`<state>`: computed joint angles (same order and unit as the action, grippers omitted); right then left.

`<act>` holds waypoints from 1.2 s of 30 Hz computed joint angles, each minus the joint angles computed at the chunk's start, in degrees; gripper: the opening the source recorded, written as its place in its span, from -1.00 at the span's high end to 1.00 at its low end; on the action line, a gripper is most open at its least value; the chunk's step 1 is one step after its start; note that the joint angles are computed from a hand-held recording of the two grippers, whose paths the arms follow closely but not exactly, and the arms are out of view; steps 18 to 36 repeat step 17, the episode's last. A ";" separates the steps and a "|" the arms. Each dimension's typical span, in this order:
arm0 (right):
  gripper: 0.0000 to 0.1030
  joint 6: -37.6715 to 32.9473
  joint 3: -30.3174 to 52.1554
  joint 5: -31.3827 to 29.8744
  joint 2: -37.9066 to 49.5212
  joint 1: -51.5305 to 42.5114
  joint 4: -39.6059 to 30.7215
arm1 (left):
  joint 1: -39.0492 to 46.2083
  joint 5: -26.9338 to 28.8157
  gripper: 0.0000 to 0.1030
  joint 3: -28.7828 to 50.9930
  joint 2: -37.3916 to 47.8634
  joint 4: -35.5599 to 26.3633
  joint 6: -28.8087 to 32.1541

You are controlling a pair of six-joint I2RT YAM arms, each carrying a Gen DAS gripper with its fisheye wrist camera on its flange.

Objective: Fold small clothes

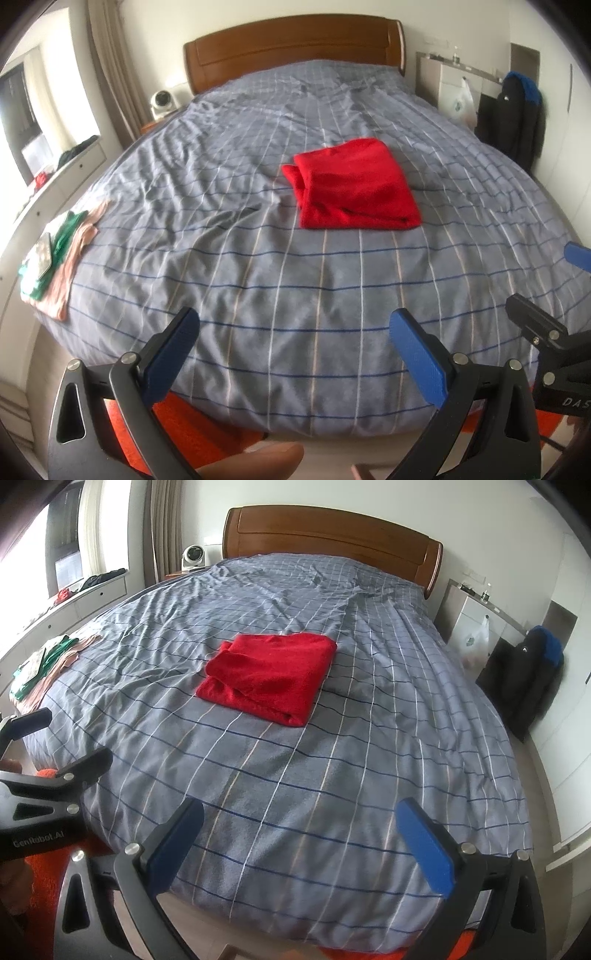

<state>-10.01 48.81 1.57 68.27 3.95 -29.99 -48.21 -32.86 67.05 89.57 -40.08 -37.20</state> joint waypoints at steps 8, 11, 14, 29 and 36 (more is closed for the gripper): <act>-0.99 0.46 -0.45 -0.28 0.99 0.14 0.41 | 0.47 0.50 -0.99 -0.10 0.03 0.22 -0.38; -0.99 0.52 -0.71 -0.27 1.06 0.07 0.65 | 0.89 0.61 -0.99 -1.84 -1.48 1.89 -1.16; -0.99 0.63 -0.86 -0.42 1.12 -0.15 0.82 | 0.45 -0.73 -0.99 -1.71 -1.29 1.80 -1.15; -0.99 0.74 -0.86 -0.74 1.45 -0.58 0.94 | -0.34 -1.72 -0.99 -1.47 -0.92 1.91 -0.40; -0.99 0.74 -0.86 -0.74 1.45 -0.58 0.94 | -0.34 -1.72 -0.99 -1.47 -0.92 1.91 -0.40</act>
